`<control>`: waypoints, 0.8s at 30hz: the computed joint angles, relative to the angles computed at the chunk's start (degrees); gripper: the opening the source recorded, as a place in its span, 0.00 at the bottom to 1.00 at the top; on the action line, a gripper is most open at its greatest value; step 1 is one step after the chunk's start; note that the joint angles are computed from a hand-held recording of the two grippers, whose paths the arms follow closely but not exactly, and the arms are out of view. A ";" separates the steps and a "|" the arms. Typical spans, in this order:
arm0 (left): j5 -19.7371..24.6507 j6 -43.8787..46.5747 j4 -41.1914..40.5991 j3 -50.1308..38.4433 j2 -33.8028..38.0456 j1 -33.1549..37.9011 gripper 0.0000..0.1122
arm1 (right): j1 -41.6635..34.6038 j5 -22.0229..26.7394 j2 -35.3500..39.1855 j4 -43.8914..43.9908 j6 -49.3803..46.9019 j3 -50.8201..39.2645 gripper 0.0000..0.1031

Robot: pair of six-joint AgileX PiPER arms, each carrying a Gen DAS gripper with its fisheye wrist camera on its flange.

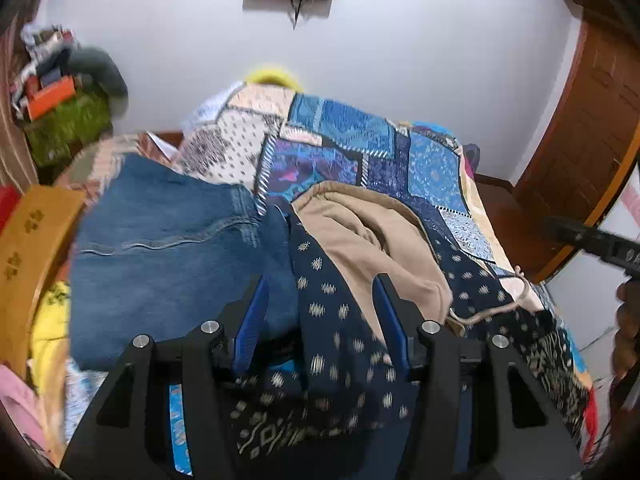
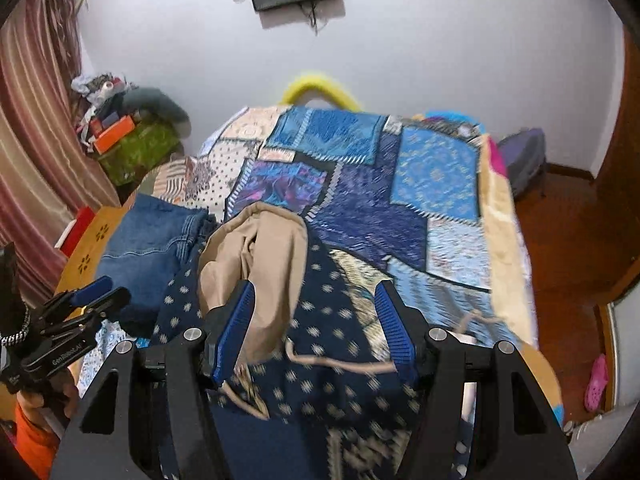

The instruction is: Fold large clothes

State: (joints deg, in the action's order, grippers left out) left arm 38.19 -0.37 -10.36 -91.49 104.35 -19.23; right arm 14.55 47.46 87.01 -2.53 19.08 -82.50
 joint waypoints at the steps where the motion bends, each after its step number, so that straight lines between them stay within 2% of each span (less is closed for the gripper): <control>1: 1.64 0.04 -0.95 -2.94 2.53 0.36 0.47 | -0.09 0.41 2.07 0.43 -0.03 -1.52 0.57; 5: 5.93 2.74 -5.76 -11.55 9.66 1.34 0.47 | -0.92 1.52 11.57 1.54 0.00 -8.47 0.57; 11: 10.93 0.05 -2.84 -22.79 19.05 0.82 0.47 | -2.59 6.68 24.43 3.25 0.45 -19.69 0.57; 12: 11.39 -0.26 -2.43 -23.80 20.17 0.79 0.47 | -2.82 7.34 25.99 3.52 0.67 -20.76 0.57; 14: 12.29 -0.02 -2.85 -25.36 22.21 0.89 0.39 | -2.95 8.06 28.41 3.83 1.25 -22.21 0.56; 16: 11.25 -0.09 -2.30 -24.30 22.30 0.64 0.29 | -3.12 8.64 30.44 4.46 0.63 -23.21 0.47; 17: 10.42 0.32 -2.12 -23.50 21.99 0.46 0.26 | -3.24 7.53 30.25 5.40 -0.47 -21.86 0.46; 18: 9.81 1.08 -2.42 -22.60 21.55 0.31 0.15 | -2.95 5.74 29.48 4.77 -0.67 -20.33 0.40; 19: 9.60 1.97 -3.24 -21.92 21.17 0.27 0.09 | -2.60 5.12 29.10 3.91 -0.90 -19.86 0.30; 20: 9.25 1.77 -3.08 -21.36 20.77 0.05 0.09 | -2.19 5.03 28.42 2.92 -1.15 -19.25 0.24; 21: 8.58 1.33 -2.68 -20.09 19.80 -0.26 0.08 | -1.82 4.95 27.64 2.00 -1.17 -18.67 0.13; 24: 7.90 1.75 -3.84 -17.81 17.37 -0.31 0.07 | -0.99 4.07 24.08 0.37 0.09 -15.52 0.09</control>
State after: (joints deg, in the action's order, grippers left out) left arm 46.09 1.38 -14.20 -109.31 121.72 -19.54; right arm 13.55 51.54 111.09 -2.16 19.16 -98.02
